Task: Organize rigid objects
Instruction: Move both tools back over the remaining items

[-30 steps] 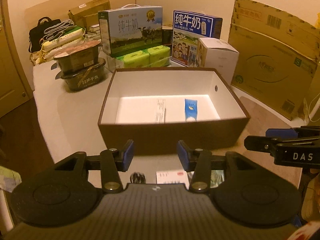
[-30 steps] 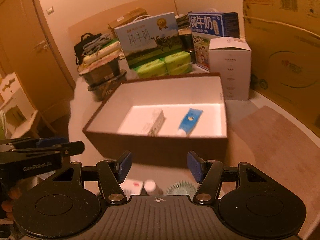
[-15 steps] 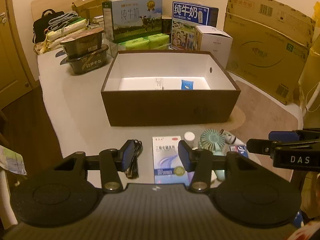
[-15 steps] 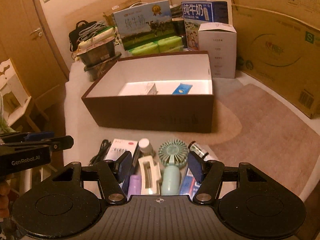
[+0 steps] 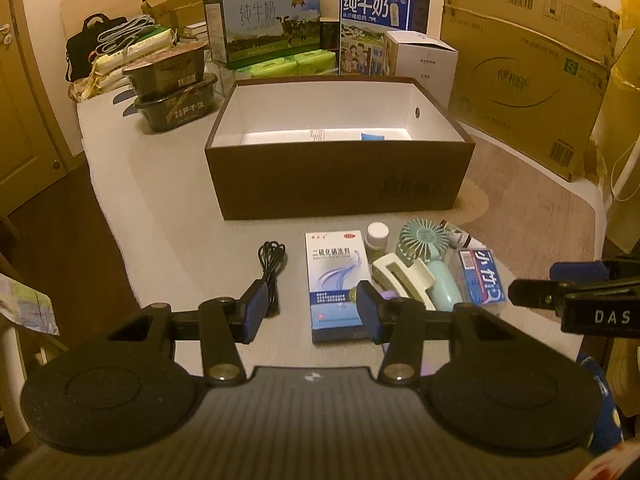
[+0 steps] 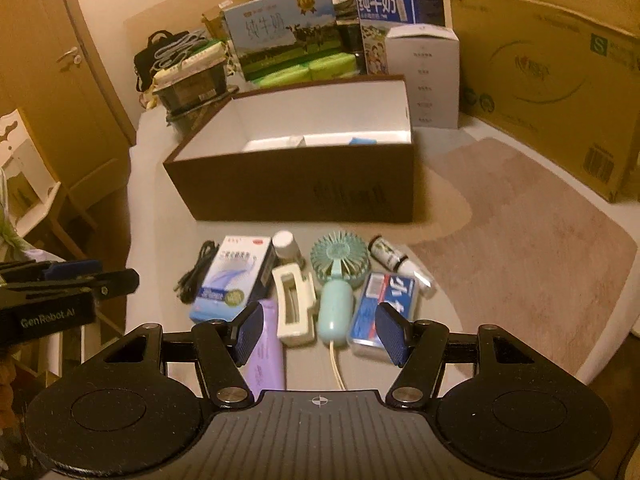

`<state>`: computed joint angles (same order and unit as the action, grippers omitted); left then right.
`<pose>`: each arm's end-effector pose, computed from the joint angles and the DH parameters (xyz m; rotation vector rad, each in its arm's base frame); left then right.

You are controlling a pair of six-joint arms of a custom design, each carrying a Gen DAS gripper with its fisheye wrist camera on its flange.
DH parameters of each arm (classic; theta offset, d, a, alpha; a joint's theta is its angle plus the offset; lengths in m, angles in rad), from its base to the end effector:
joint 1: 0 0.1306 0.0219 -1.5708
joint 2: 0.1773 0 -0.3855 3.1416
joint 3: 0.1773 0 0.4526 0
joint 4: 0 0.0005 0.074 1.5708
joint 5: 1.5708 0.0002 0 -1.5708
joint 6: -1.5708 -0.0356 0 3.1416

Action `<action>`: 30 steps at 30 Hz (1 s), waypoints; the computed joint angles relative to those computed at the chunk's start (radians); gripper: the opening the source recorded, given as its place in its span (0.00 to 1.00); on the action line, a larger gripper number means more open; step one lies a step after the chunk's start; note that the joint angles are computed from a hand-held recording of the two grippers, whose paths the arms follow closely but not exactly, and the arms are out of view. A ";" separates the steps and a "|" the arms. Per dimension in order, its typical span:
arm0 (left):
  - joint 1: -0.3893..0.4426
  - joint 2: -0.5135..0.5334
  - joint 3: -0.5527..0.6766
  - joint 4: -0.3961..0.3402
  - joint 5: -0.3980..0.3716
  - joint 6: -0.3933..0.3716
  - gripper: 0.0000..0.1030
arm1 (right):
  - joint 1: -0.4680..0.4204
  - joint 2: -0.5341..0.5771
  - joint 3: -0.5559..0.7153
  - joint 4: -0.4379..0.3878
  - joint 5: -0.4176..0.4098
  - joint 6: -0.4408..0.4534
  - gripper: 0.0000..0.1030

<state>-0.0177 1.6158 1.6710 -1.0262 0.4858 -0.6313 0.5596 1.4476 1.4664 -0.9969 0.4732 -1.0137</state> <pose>0.6178 -0.0281 0.4444 0.9436 2.2257 -0.3443 0.4785 0.2800 0.4363 0.7118 2.2965 0.1100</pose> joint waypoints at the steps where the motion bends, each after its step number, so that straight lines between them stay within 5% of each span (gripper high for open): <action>1: 0.001 -0.001 -0.003 -0.002 -0.001 -0.002 0.45 | 0.003 -0.002 -0.005 -0.002 -0.003 -0.006 0.60; 30: -0.024 0.015 -0.057 -0.029 -0.011 -0.041 0.60 | -0.010 -0.002 -0.082 -0.023 -0.056 -0.109 0.64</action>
